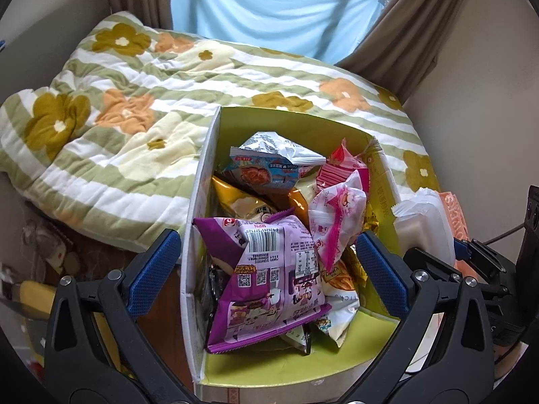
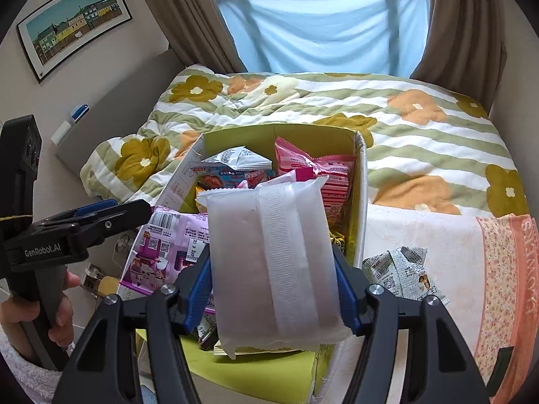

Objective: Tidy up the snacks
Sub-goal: 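Drop pink candy bag into box with left tool while right tool drops white packet, then move both tools back toward the grey corn bag and green bar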

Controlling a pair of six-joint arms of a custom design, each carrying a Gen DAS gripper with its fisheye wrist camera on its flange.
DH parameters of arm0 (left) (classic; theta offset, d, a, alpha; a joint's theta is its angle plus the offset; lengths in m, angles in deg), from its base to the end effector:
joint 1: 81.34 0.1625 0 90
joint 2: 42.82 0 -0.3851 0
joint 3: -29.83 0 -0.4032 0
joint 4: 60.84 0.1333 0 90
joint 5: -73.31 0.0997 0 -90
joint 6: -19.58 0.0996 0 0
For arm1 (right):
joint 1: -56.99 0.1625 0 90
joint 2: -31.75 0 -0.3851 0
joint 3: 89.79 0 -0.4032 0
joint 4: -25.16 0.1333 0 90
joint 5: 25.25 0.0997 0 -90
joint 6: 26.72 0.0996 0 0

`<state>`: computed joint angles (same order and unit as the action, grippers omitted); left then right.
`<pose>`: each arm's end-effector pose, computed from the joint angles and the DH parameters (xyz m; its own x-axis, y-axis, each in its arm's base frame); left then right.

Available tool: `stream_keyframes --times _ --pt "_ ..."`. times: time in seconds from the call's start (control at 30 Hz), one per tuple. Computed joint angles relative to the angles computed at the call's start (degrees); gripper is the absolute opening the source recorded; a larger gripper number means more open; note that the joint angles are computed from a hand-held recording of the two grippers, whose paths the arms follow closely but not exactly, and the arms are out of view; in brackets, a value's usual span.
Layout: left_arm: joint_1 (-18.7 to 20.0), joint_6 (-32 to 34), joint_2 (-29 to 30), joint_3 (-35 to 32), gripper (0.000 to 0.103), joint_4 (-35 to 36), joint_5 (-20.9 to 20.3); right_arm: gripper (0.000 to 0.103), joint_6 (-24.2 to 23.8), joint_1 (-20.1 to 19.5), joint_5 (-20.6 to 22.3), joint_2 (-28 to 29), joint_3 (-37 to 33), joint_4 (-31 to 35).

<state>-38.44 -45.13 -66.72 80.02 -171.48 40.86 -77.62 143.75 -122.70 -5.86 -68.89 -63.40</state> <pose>-0.4436 -0.7089 0.0769 -0.7892 -0.4204 -0.4478 0.0362 0.6959 -0.7172 0.0742 -0.8189 0.4444 -0.6654 -0.6906 0.2833 -0.7324 0.6774 -0.0690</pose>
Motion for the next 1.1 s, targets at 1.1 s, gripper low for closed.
stream_keyframes --times 1.1 --pt "-4.0 11.8 4.5 -1.0 0.103 -10.0 -2.2 0.094 -0.7 -3.9 2.8 -18.8 24.3 -21.4"
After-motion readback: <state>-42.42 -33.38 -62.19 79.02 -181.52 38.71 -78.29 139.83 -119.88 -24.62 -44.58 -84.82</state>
